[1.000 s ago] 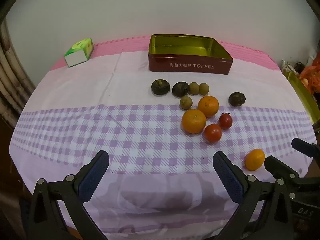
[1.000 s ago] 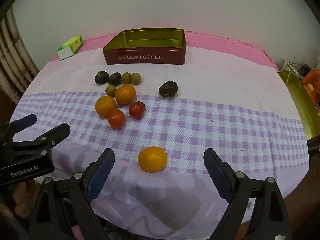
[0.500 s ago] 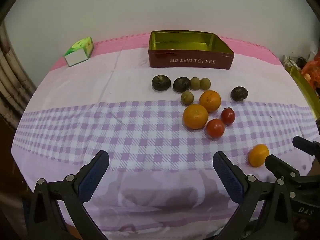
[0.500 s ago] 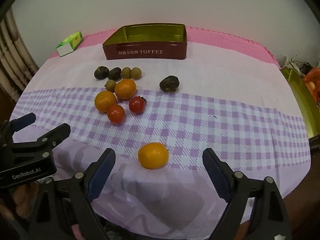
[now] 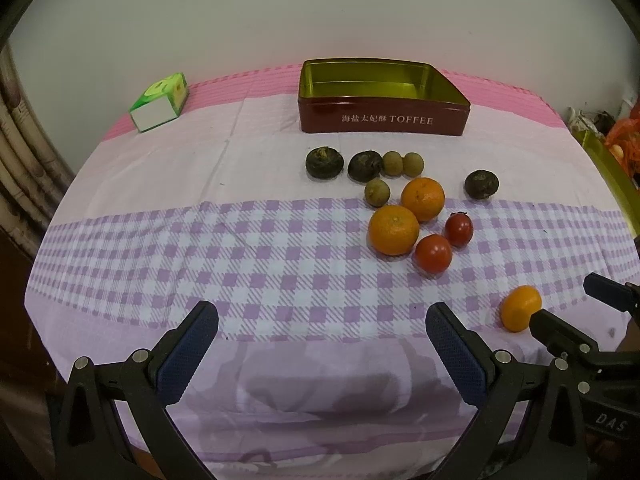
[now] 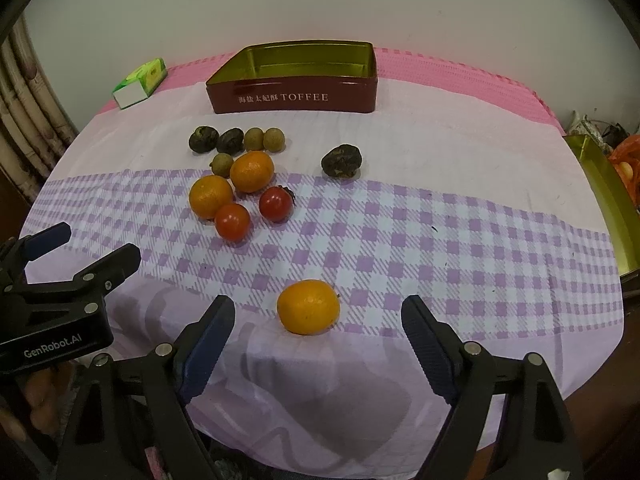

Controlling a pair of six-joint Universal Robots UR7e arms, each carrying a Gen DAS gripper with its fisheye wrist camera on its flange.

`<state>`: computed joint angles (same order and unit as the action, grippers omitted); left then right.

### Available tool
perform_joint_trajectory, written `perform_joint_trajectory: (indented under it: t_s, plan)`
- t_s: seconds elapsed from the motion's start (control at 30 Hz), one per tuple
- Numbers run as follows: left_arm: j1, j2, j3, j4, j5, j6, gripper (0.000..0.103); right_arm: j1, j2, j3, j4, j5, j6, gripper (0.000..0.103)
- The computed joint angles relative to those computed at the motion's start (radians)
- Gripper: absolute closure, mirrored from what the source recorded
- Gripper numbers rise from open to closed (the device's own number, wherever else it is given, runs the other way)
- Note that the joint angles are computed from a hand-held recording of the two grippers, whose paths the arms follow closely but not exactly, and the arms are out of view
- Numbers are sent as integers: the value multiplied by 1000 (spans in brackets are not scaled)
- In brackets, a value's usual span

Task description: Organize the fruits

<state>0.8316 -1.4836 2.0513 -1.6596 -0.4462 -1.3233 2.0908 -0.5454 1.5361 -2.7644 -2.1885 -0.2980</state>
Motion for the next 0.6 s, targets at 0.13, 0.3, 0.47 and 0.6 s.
perform_joint_trajectory:
  t_s: [0.13, 0.3, 0.47, 0.6]
  plan:
    - [0, -1, 0, 2, -1, 1, 0, 0, 1, 2, -1, -2, 2, 21]
    - [0, -2, 2, 2, -2, 0, 0, -2, 0, 2, 0, 1, 1, 21]
    - [1, -2, 3, 3, -5, 0, 0, -3, 0, 3, -2, 1, 0, 21]
    - [3, -1, -1, 9, -9, -1, 0, -4, -1, 5, -2, 2, 0, 21]
